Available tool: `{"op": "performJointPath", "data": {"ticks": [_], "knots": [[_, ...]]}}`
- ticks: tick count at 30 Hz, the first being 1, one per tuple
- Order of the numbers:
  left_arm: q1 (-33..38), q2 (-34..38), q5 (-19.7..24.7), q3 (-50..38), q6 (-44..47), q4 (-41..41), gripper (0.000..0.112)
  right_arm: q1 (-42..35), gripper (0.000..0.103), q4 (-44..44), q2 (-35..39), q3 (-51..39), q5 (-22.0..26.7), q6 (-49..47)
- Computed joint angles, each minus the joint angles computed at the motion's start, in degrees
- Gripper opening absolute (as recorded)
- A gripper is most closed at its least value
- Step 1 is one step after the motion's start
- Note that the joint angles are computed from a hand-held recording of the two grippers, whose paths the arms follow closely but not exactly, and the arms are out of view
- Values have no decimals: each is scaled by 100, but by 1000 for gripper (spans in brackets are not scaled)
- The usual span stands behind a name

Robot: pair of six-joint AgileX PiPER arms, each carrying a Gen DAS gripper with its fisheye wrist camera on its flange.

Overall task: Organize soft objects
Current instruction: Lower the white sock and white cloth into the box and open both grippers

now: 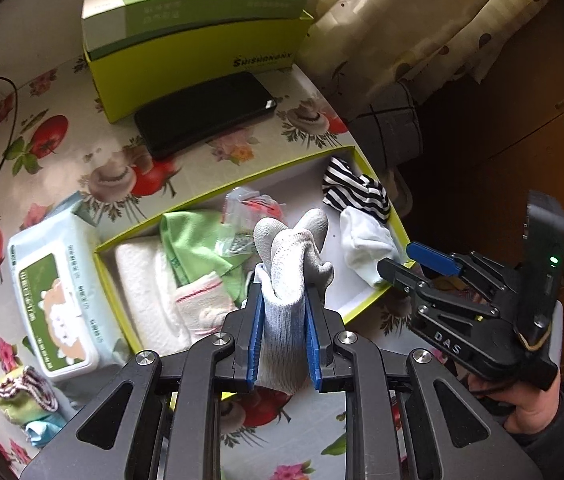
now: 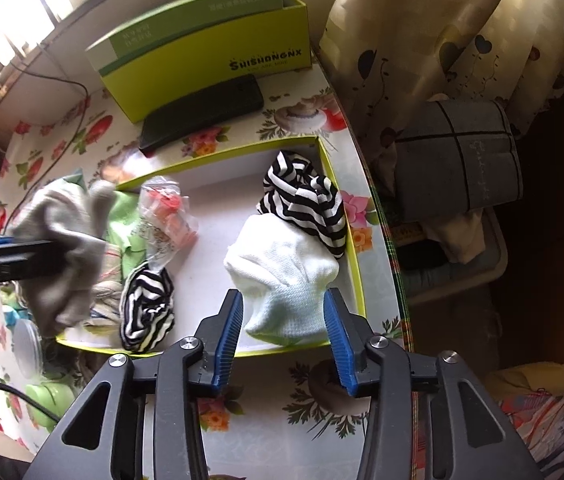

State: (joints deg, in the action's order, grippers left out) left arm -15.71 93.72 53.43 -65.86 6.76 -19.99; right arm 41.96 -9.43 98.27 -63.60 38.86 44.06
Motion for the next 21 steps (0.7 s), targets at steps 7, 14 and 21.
{"op": "performJointPath", "data": {"ticks": [7,14,21], "knots": [[-193,489,-73,-121,6,-288,20,-6,42,30,-293,241,-100,146],[-385,896,-189,-278,55,-476,20,-17,42,118,-432,406,-191,179],[-379,1196,-189,-375,156,-693,36,28,42,100,-527,470,-202,272]]}}
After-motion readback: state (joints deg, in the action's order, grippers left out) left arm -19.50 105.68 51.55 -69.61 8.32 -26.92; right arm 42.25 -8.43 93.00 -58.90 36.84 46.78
